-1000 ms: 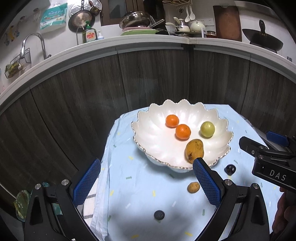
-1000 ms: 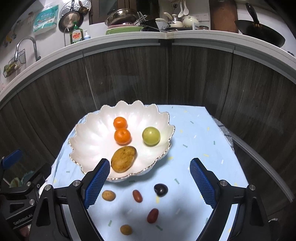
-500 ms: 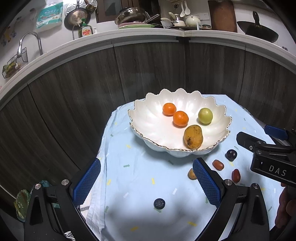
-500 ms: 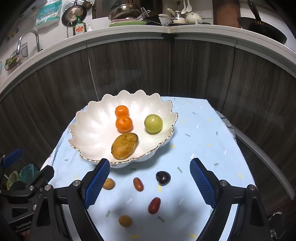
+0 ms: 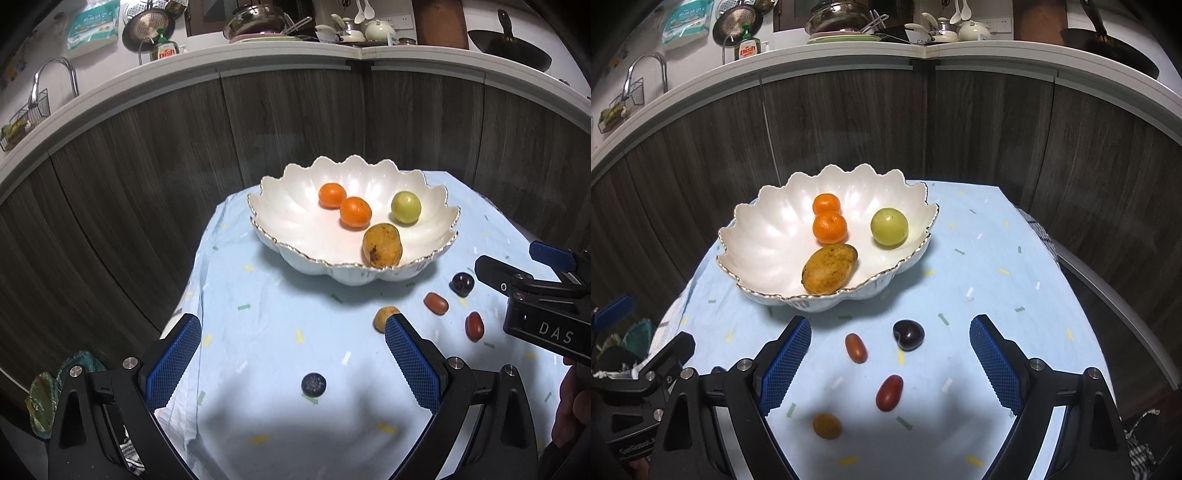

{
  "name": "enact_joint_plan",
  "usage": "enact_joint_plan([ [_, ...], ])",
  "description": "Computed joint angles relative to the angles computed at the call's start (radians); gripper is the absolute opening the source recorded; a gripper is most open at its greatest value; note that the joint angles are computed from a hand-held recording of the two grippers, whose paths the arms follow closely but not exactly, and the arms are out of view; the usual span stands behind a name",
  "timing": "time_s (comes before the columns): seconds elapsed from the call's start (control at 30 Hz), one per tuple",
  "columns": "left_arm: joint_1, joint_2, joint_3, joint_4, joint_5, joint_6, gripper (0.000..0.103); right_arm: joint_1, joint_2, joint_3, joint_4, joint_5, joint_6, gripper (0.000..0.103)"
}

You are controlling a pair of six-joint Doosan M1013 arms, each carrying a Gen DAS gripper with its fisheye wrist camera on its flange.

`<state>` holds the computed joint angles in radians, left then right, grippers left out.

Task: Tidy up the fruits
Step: 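Withdraw both tools from the bowl toward the remaining fruits, then grasp the dark blue berry with the left tool while the right tool grasps the small brown fruit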

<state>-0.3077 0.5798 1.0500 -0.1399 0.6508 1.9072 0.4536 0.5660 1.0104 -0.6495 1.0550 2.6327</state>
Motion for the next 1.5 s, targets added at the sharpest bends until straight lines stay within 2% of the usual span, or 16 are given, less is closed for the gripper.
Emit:
enact_joint_plan([
  [0.3,0.007,-0.002,0.018,0.004,0.030,0.001,0.101,0.009,-0.003,0.018,0.052,-0.024,-0.043,0.088],
  [0.5,0.010,0.012,0.011,0.031,0.056,-0.022,0.092,0.020,0.000,0.030,0.076,-0.029,-0.074,0.086],
  [0.7,0.009,0.020,0.011,0.026,0.072,-0.008,0.085,0.023,0.006,0.038,0.097,-0.039,-0.101,0.076],
  [0.87,0.007,0.031,0.002,0.018,0.099,0.003,0.079,0.018,0.008,0.050,0.136,-0.050,-0.125,0.063],
  [1.23,0.000,0.058,-0.026,0.025,0.161,0.009,0.067,0.017,0.014,0.056,0.180,-0.061,-0.174,0.051],
  [1.3,-0.001,0.061,-0.030,0.027,0.168,0.010,0.061,0.017,0.014,0.057,0.196,-0.064,-0.183,0.048],
  [1.5,-0.001,0.063,-0.031,0.025,0.173,0.010,0.059,0.014,0.015,0.062,0.236,-0.071,-0.207,0.038],
])
